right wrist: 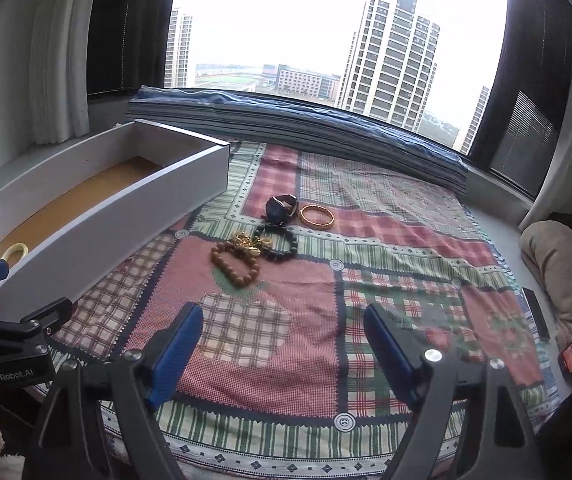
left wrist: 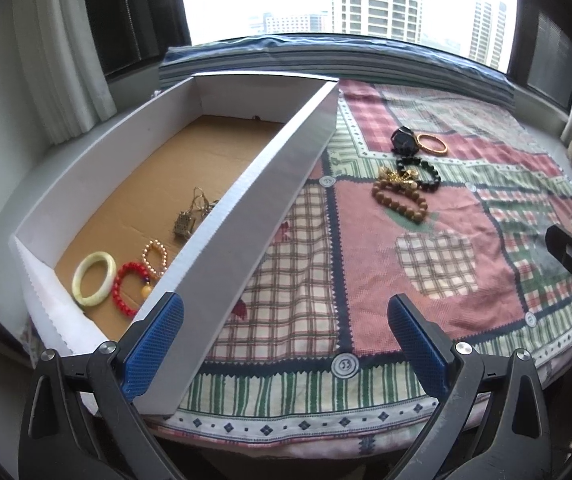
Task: Organize jewelry
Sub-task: 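Move both open tools back over the remaining jewelry, then grasp the wooden bead bracelet with the left tool while the right tool grasps the gold earrings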
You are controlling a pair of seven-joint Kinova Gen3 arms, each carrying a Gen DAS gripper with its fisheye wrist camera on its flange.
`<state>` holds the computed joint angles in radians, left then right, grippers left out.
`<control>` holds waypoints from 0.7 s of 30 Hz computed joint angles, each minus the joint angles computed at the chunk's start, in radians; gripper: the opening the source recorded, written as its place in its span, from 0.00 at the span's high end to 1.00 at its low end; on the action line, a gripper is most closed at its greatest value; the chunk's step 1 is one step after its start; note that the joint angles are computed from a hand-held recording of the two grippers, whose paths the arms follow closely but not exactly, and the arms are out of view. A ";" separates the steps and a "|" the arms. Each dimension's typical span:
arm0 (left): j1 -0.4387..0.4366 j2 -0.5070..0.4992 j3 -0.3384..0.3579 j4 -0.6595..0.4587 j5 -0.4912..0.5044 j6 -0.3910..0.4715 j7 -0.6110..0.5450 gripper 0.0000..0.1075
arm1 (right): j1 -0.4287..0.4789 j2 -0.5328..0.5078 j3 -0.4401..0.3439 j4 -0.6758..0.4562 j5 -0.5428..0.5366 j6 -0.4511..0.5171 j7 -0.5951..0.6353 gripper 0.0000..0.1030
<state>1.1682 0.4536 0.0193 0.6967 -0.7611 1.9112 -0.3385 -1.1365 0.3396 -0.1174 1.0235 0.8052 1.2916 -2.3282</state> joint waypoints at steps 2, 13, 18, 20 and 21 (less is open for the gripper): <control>-0.006 0.003 0.003 -0.004 0.009 -0.001 -0.006 0.05 | 0.000 0.003 0.003 0.000 0.003 0.007 0.000 0.18; -0.023 0.023 -0.005 -0.021 0.036 -0.013 -0.037 0.05 | 0.010 0.013 0.012 0.000 0.003 0.028 -0.001 0.18; -0.068 0.015 0.008 0.013 0.102 -0.064 -0.035 0.05 | 0.046 0.005 0.008 0.011 -0.039 0.002 0.002 0.18; -0.105 0.003 0.022 0.042 0.153 -0.107 -0.023 0.05 | 0.083 -0.008 -0.001 0.028 -0.088 -0.029 0.009 0.18; -0.128 -0.005 0.030 0.060 0.180 -0.139 -0.019 0.05 | 0.099 -0.012 -0.004 0.036 -0.109 -0.039 0.011 0.18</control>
<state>1.0405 0.4482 0.0493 0.7565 -0.5812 1.7720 -0.3579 -1.0380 0.3280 -0.1212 1.0592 0.6959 1.2531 -2.3177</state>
